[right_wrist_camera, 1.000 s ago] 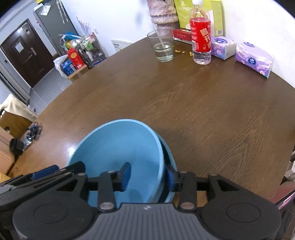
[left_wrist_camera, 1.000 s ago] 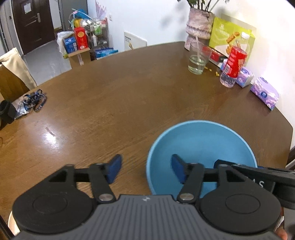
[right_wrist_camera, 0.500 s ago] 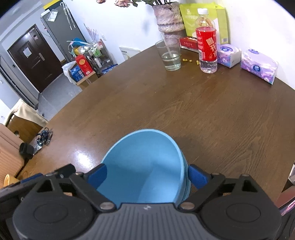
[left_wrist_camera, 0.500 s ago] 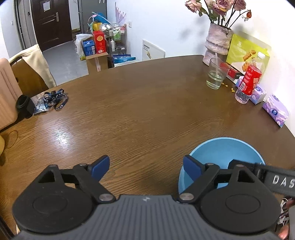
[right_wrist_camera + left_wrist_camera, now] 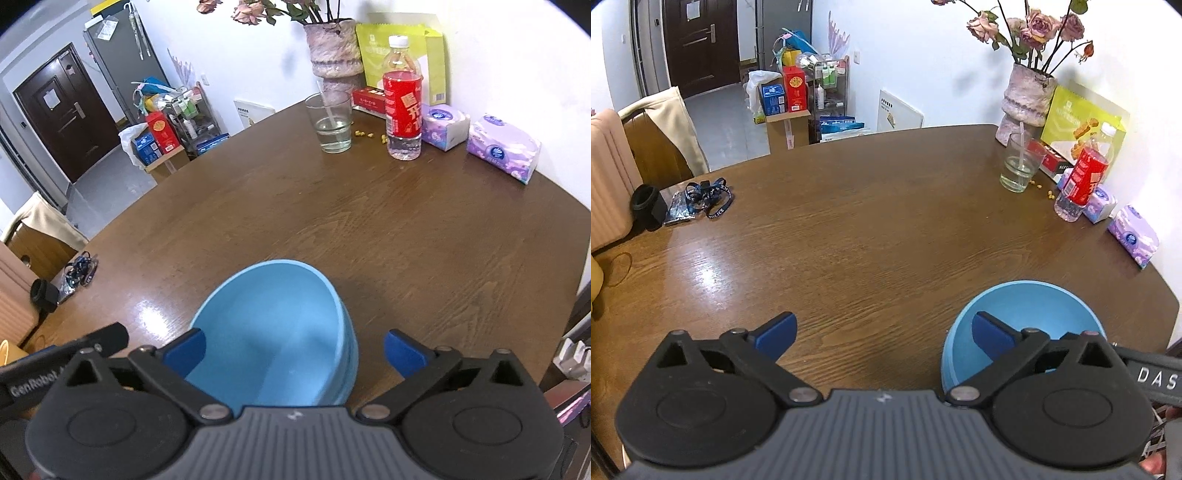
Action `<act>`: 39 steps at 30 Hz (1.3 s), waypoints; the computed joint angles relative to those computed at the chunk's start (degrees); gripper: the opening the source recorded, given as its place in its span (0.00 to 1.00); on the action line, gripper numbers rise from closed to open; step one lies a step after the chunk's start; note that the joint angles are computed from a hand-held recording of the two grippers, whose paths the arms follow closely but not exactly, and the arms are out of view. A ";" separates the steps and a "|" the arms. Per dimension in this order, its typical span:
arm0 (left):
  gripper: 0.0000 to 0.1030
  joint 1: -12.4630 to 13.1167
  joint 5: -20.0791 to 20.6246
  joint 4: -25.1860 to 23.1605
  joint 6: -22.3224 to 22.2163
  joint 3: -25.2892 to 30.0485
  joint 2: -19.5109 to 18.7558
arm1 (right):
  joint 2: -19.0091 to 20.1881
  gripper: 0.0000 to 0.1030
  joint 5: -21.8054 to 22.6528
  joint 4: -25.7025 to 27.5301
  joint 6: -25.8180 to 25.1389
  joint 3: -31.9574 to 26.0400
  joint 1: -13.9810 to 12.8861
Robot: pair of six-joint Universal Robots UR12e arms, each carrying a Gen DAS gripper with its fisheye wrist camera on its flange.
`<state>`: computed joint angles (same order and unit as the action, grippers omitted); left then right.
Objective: Organize plates and bowls
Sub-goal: 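Raise both open tools away from the stack of three blue bowls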
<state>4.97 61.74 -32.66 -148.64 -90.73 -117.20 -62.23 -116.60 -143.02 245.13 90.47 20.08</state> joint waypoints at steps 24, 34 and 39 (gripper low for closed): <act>1.00 3.02 -3.35 -0.91 -2.00 -5.39 3.64 | -3.63 1.00 -3.01 -0.86 1.69 5.70 3.06; 1.00 2.84 -2.46 1.11 -3.82 -7.91 5.16 | -4.55 1.00 -1.85 -3.67 -0.15 7.93 2.72; 1.00 2.61 -1.39 1.98 -4.97 -9.38 6.01 | -5.18 1.00 -1.16 -5.09 -1.20 9.26 2.54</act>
<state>7.58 60.35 -30.68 -153.61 -100.11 -111.19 -67.41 -117.76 -148.11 243.93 99.73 22.63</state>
